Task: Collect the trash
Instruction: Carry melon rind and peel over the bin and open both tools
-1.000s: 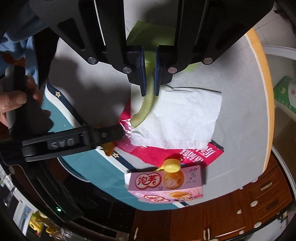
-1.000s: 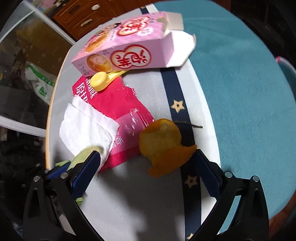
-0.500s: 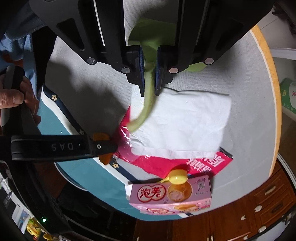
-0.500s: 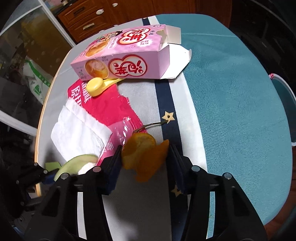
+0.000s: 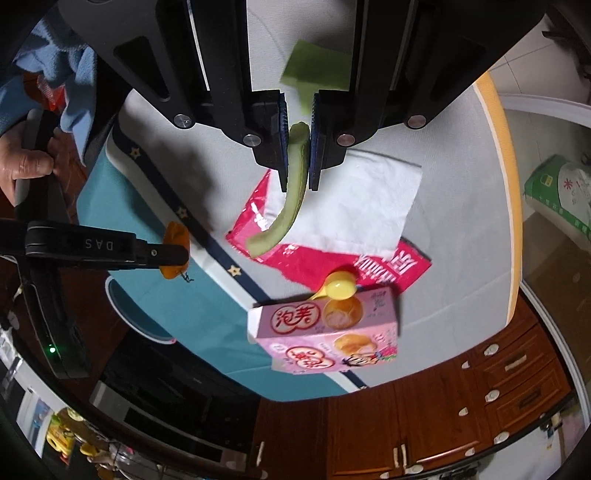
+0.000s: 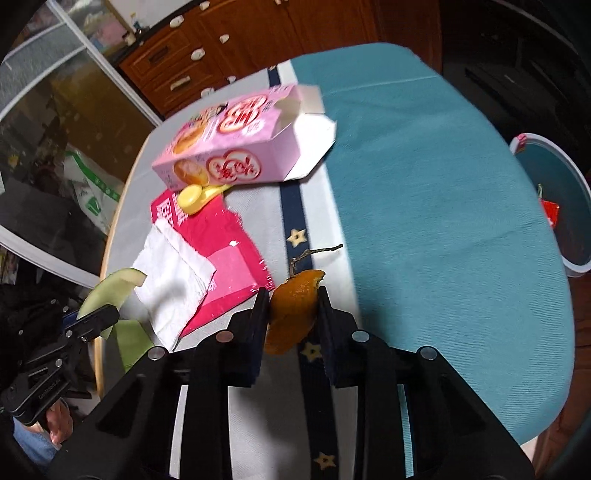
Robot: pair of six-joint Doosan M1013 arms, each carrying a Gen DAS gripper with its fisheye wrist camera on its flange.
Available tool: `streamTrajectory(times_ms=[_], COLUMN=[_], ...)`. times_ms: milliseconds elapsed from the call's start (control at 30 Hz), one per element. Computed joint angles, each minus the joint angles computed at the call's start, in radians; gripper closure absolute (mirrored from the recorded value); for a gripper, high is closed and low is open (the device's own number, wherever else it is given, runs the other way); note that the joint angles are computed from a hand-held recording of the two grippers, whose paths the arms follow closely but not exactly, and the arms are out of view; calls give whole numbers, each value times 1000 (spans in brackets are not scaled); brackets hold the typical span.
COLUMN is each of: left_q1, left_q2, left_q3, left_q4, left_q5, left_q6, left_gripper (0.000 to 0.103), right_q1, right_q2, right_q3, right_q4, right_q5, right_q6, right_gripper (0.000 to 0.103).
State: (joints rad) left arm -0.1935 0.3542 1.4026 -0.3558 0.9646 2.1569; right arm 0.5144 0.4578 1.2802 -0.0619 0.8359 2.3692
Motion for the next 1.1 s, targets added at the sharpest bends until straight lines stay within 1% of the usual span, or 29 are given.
streamTrajectory(times_ms=[133, 300, 367, 600, 800, 967, 1100], left_q1=[-35, -85, -116, -212, -280, -322, -352], left_q2=[8, 35, 50, 111, 179, 227, 272], left_q3=[-18, -65, -90, -196, -296, -358, -419], left_q4=[3, -2, 4, 31, 45, 55, 55], left_q5=[0, 28, 37, 66, 103, 129, 144], left_q6=[3, 1, 7, 20, 19, 19, 13], left_gripper=[93, 93, 93, 93, 93, 93, 93], right_q1=[-13, -33, -44, -107, -165, -218, -262], right_q2=[-44, -101, -125, -202, -256, -292, -309], right_q3=[56, 125, 155, 251, 317, 372, 409], right_q4=[-17, -56, -78, -138, -191, -213, -197], right_q5=[-48, -81, -92, -135, -159, -178, -205], right_q6=[31, 72, 96, 189, 261, 323, 350], right_gripper=[79, 79, 79, 79, 79, 79, 79])
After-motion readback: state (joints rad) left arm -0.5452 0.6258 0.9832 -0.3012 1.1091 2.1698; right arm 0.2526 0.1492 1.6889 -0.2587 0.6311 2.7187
